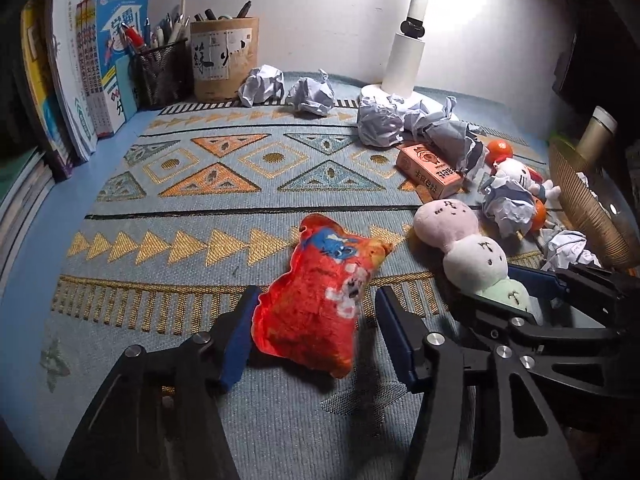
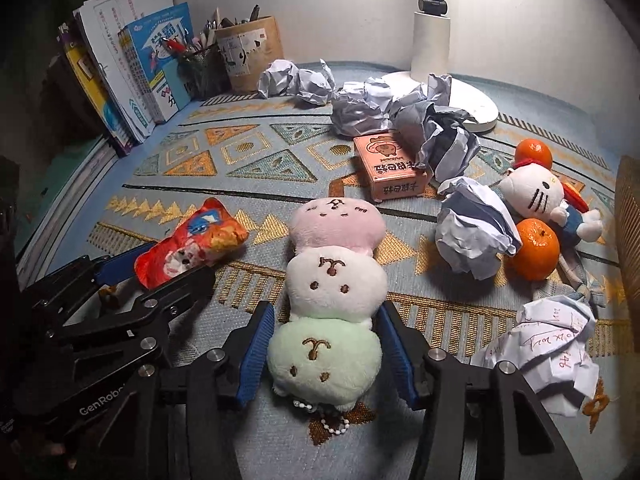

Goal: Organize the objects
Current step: 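Grasp the red snack bag with the left tool while the right tool grasps another stacked plush, then carry the snack bag and plush into the amber bowl and release them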

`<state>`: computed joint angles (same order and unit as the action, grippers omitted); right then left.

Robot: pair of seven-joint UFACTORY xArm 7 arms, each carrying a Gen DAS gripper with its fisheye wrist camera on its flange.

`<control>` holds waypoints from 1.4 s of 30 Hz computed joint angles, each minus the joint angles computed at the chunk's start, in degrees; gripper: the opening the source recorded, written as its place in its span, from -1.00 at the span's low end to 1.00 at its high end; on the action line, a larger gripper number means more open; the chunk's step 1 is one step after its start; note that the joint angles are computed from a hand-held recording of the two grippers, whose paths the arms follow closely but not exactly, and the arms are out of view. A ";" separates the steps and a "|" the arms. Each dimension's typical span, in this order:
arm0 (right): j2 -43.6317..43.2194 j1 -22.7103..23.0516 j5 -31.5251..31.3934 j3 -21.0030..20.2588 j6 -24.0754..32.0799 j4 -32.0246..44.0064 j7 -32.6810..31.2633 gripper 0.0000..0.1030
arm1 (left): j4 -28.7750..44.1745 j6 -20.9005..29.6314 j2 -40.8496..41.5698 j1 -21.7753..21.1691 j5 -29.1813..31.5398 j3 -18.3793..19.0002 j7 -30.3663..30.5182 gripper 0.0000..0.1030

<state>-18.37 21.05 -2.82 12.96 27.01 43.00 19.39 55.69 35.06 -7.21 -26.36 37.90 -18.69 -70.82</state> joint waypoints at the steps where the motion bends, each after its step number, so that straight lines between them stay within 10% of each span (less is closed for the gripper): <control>1: -0.15 -0.41 -0.84 0.50 -0.36 -0.21 0.74 -0.09 | 0.48 1.12 0.23 -0.01 1.20 -0.45 -0.64 -0.20; 9: -8.17 0.66 3.75 -2.40 -3.76 -4.58 -2.02 -0.12 | -0.39 -3.27 -2.28 0.27 1.72 -0.94 -3.10 -0.31; 17: -17.21 2.08 10.19 -9.24 -2.97 -7.95 -7.57 -0.12 | 7.19 3.40 0.77 -1.78 2.77 -2.49 1.83 -0.58; 19: -18.05 2.72 12.41 -10.45 -2.32 -8.72 -9.46 -0.12 | 6.49 5.21 0.23 -2.60 -0.28 -1.63 4.42 -0.24; 24: -18.72 5.25 18.59 -13.05 -1.75 -10.41 -14.08 -0.12 | -2.01 -1.66 -3.71 -5.01 -18.82 2.27 18.12 -0.22; 27: -18.61 5.04 19.75 -12.10 -2.19 -10.56 -15.44 -0.12 | -1.60 0.58 -3.72 -3.13 -16.33 -1.19 17.46 -0.05; 30: -19.02 4.94 20.22 -11.62 -2.18 -10.52 -16.67 -0.12 | -0.07 1.54 -2.96 -1.00 -8.78 -3.01 12.38 0.90; 33: -19.50 4.17 19.80 -10.92 -1.62 -10.63 -17.27 -0.12 | 1.82 2.30 -1.24 -0.53 -4.38 -2.65 12.49 0.98; 35: -19.61 3.73 19.70 -10.74 -1.37 -10.84 -17.33 -0.12 | 3.17 2.74 0.56 -1.47 -5.97 -1.64 16.88 0.93; 38: -19.31 4.11 20.46 -11.36 -1.35 -11.07 -18.18 -0.12 | 5.67 6.43 3.60 -3.01 -6.69 -1.15 19.61 0.08; 42: -19.28 5.46 22.30 -12.28 -2.13 -11.16 -20.01 -0.12 | 6.66 8.88 4.21 -5.05 -1.94 -1.19 13.50 -0.38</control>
<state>-37.64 26.50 19.48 0.67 24.89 31.84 -0.62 62.36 43.94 -3.00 -31.41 35.97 -19.88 -57.32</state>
